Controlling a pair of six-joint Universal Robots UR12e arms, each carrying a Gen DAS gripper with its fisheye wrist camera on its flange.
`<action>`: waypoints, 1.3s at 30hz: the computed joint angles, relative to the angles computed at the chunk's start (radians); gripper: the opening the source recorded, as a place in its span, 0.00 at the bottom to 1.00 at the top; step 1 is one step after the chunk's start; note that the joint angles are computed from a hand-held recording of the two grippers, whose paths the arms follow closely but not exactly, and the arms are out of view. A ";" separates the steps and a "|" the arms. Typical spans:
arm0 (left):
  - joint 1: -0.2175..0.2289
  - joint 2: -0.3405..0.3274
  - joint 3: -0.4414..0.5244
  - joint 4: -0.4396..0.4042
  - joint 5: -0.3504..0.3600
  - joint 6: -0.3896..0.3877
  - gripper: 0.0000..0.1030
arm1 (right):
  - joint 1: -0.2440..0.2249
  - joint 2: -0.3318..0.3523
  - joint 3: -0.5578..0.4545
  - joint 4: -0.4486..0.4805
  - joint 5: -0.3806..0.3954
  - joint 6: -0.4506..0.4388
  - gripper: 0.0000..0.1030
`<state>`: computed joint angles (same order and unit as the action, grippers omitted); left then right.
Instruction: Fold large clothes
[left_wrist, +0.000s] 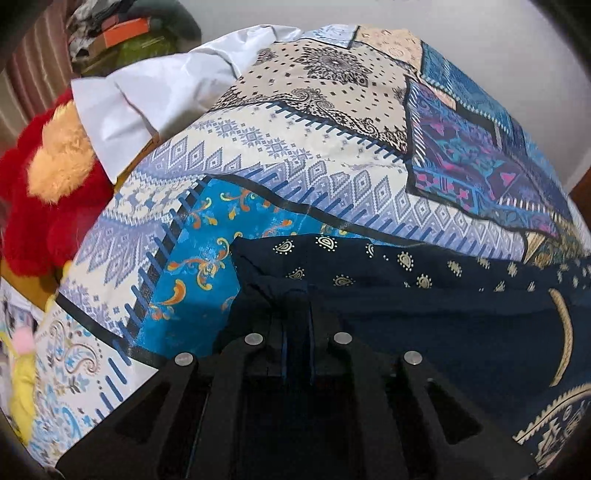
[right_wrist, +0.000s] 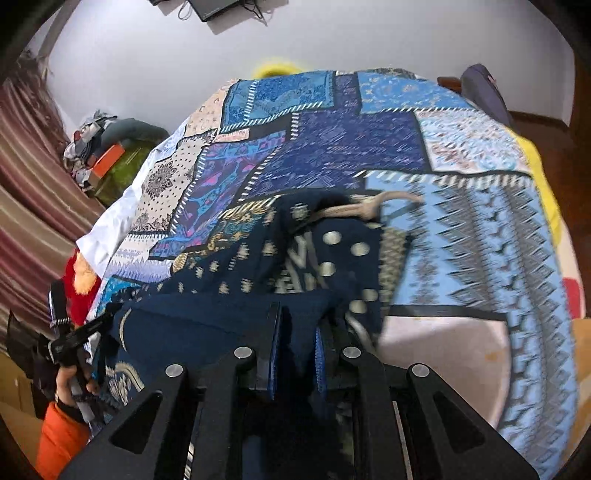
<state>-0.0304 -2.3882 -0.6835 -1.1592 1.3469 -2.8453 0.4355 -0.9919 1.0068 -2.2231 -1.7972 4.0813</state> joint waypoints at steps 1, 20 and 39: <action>-0.003 -0.003 0.008 -0.011 0.014 0.011 0.11 | 0.006 -0.001 -0.011 0.030 -0.026 0.005 0.11; 0.044 0.201 -0.209 0.020 -0.128 0.246 0.70 | 0.126 -0.035 -0.068 0.184 -0.239 -0.143 0.11; -0.072 0.045 -0.056 0.061 0.040 0.272 0.71 | 0.064 0.201 -0.367 0.307 -0.158 -0.225 0.11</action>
